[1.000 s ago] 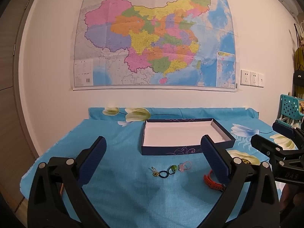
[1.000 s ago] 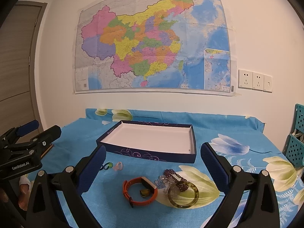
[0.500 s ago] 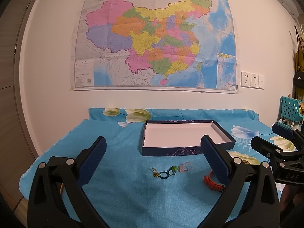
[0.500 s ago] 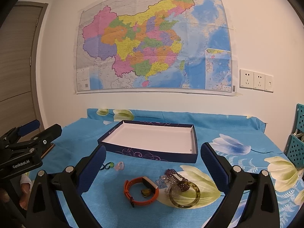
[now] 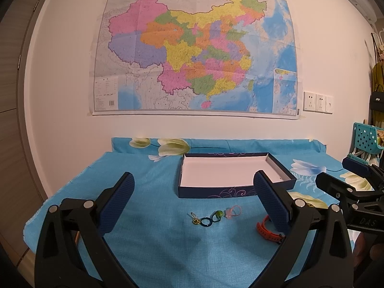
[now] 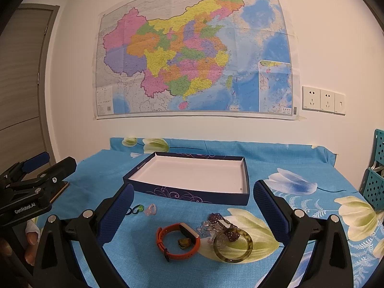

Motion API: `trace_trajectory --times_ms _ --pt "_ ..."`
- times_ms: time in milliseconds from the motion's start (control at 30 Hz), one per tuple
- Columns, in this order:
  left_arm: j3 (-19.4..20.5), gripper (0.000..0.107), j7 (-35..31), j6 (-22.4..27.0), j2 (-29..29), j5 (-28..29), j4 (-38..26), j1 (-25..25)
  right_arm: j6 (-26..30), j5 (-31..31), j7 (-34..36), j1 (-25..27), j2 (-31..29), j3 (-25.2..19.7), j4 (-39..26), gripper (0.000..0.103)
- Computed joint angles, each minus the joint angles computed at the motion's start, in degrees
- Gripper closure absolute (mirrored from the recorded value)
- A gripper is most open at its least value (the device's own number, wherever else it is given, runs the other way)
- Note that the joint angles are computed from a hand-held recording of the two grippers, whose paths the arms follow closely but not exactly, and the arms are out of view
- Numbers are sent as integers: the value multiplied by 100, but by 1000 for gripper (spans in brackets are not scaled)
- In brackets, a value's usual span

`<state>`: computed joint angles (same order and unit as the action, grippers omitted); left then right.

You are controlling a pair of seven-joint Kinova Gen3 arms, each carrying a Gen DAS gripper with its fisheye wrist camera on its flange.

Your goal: Organize jewelry

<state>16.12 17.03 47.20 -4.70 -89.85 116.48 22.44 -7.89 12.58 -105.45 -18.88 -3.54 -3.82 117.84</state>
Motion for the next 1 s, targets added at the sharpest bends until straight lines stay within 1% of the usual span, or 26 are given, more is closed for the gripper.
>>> trace_trajectory --times_ms 67,133,233,267,333,400,433,500,567,633,833,900,967,1000 --pt "6 10 19 17 8 -26 2 5 -6 51 -53 -26 0 30 8 7" --pt "14 10 98 40 13 -99 47 18 -29 234 -236 -102 -2 127 20 7" --pt "18 10 112 71 26 -97 44 43 -22 113 -130 19 -2 -7 21 7" --pt "14 10 119 71 24 -99 49 48 4 139 -148 -27 3 39 -1 7" --pt "9 10 126 72 31 -101 44 55 6 63 -89 38 0 -33 9 7" --pt "6 10 134 80 30 -113 55 61 -10 219 -248 -93 3 113 17 7" --pt "4 10 125 84 39 -106 39 63 -11 195 -227 -44 0 58 23 7" --pt "-3 10 154 71 25 -130 68 65 -30 310 -342 -119 0 146 25 7" --pt "4 10 164 89 39 -139 60 71 -39 217 -252 -5 2 27 28 7" --pt "1 10 175 90 52 -147 54 79 -37 318 -355 -71 7 98 21 7" --pt "1 10 200 132 67 -156 56 106 -37 400 -440 -74 12 109 17 7" --pt "-6 10 199 115 75 -157 43 106 -30 277 -325 6 15 18 14 7" --pt "-7 10 198 129 67 -157 58 113 -37 344 -400 -60 18 87 16 7" --pt "-12 10 195 114 62 -153 61 112 -29 321 -380 -19 21 42 12 7"
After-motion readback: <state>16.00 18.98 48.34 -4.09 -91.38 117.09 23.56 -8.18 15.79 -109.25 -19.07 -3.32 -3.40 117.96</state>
